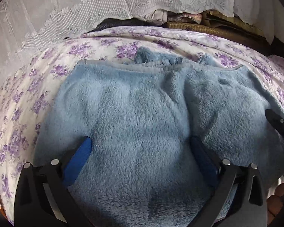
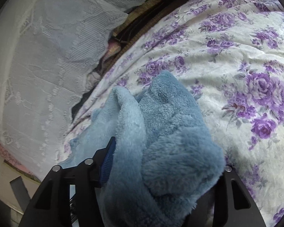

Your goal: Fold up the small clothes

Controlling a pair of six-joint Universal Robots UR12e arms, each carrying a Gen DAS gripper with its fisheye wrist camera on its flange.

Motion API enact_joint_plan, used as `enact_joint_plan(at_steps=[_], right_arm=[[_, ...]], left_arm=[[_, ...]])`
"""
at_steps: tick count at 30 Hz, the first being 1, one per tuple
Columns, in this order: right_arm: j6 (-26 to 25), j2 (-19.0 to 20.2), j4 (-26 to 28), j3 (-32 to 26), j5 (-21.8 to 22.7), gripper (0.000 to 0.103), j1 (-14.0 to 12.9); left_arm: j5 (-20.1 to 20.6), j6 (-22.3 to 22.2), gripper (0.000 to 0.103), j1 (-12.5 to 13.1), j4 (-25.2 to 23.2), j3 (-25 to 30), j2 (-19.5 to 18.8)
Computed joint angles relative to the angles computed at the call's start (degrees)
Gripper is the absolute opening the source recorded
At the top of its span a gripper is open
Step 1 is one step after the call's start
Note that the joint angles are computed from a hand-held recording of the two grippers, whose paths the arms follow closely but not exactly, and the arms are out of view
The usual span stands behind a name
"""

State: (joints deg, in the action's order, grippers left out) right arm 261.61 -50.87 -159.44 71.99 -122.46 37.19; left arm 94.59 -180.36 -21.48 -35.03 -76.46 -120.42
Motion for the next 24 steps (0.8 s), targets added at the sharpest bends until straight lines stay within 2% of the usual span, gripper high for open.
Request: enact_joint_plan(at_steps=[3, 6, 8, 10, 12, 14, 18, 20, 24], right_arm=[[7.3, 0.2, 3.5, -1.2, -1.7, 0.057, 0.2], [6.0, 1.2, 5.7, -2.7, -5.4, 0.054, 1.0], [3.5, 1.6, 3.2, -2.2, -6.8, 0.053, 1.3], [3.6, 1.0, -0.9, -0.4, -5.4, 0.052, 0.9], [3.6, 0.8, -3.4, 0.8, -5.4, 0.042, 0.9], [3.6, 0.7, -5.0, 1.5, -4.9, 0.039, 0.8], [5.4, 0.4, -7.9, 2.7, -4.1, 0.036, 0.6], [6.0, 0.4, -8.2, 2.7, -4.2, 0.036, 0.6], [7.4, 0.7, -7.3, 2.3, -5.5, 0.036, 0.7]], left_arm=[[-0.7, 0.8, 0.099, 0.2, 0.3, -0.4, 0.2], [-2.2, 0.9, 0.099, 0.6, -0.1, -0.4, 0.4], [-3.2, 0.0, 0.099, 1.0, -0.9, -0.4, 0.7], [-4.7, -1.3, 0.099, 1.4, -2.0, 0.1, 1.0], [-7.6, -2.8, 0.099, 1.9, -3.0, 0.6, 1.2], [-8.6, -3.6, 0.099, 1.7, -4.9, 2.3, 0.7], [-7.8, -6.2, 0.099, 0.0, -7.7, 7.1, -1.5], [-7.2, -5.9, 0.099, -1.4, -8.5, 9.4, -2.8], [2.2, -2.0, 0.099, -4.9, -7.9, 12.9, -5.8]])
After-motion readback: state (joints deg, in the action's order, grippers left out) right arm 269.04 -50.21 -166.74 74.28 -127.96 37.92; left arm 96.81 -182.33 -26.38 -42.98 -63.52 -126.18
